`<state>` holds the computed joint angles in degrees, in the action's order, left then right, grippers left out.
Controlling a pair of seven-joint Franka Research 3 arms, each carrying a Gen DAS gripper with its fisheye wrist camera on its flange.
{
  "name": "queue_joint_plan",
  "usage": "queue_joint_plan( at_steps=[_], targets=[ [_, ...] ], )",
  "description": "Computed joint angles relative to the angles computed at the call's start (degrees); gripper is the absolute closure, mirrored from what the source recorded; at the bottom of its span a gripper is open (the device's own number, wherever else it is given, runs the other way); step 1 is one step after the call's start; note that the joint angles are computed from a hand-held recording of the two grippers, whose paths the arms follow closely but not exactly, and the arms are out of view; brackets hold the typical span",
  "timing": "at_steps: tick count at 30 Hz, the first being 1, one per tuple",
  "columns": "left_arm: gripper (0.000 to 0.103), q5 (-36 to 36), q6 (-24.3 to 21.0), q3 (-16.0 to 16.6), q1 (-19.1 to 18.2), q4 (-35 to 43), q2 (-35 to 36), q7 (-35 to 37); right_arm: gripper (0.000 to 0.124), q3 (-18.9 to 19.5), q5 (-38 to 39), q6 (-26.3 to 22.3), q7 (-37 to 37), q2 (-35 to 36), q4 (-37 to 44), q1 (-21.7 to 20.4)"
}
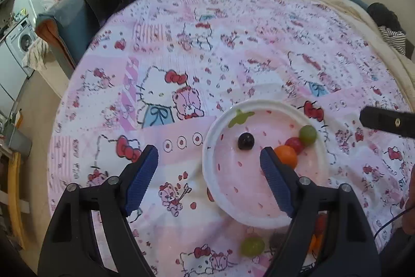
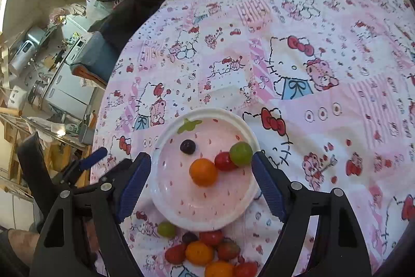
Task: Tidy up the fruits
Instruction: 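Reach the left gripper to a red strawberry and grasp it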
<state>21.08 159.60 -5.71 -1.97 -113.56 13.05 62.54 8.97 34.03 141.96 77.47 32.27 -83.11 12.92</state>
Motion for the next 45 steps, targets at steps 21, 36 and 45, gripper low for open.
queue_joint_plan(
  at_steps=[21, 36, 45],
  targets=[
    [0.014, -2.6, 3.8, -1.2, 0.8, -16.4, -15.0, 0.1, 0.042, -2.6, 3.2, 10.1, 1.5, -21.3, -29.7, 2.4],
    [0.018, -22.6, -4.2, -1.5, -0.5, -17.8, -12.8, 12.3, 0.042, -3.4, 5.0, 7.0, 8.4, -20.7, -32.9, 2.1],
    [0.027, -24.9, -10.1, -5.1, -3.5, -12.1, -5.4, 24.1, 0.042, -3.1, 3.1, 4.7, 10.2, -18.0, -30.2, 1.3]
  ],
)
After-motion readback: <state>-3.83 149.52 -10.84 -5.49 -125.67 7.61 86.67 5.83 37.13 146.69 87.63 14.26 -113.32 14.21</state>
